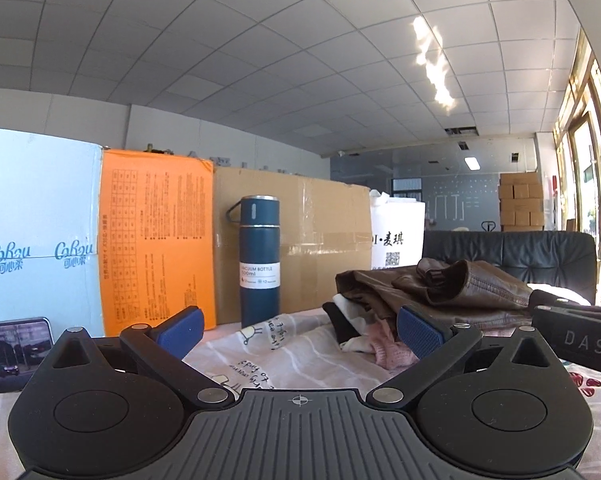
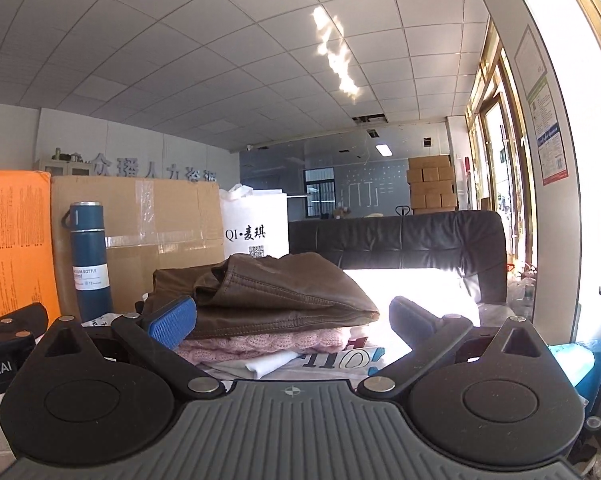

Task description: Fold clothes

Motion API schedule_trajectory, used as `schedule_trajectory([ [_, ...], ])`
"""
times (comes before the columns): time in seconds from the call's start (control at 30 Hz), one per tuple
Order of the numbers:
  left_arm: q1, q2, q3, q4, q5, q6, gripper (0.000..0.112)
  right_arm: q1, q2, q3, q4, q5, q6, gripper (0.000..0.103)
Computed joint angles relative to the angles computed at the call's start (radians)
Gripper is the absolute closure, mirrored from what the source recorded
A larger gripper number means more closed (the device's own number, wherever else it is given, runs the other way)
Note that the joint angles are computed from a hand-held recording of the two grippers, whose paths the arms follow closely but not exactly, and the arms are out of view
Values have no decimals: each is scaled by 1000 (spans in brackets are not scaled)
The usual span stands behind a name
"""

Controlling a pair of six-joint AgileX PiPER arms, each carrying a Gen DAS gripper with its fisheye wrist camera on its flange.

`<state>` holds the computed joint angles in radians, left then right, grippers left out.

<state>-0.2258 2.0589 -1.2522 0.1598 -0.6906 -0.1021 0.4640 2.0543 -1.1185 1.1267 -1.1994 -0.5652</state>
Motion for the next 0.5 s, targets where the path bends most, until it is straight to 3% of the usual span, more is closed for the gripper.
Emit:
schedule_trajectory([
  [0.2, -6, 5, -21, 20, 40, 17, 9, -5, -3, 12, -22, -2, 39, 0],
  [0.5, -8, -2, 14, 8, -18, 42, 9, -26, -12, 31, -45, 21, 119, 0],
])
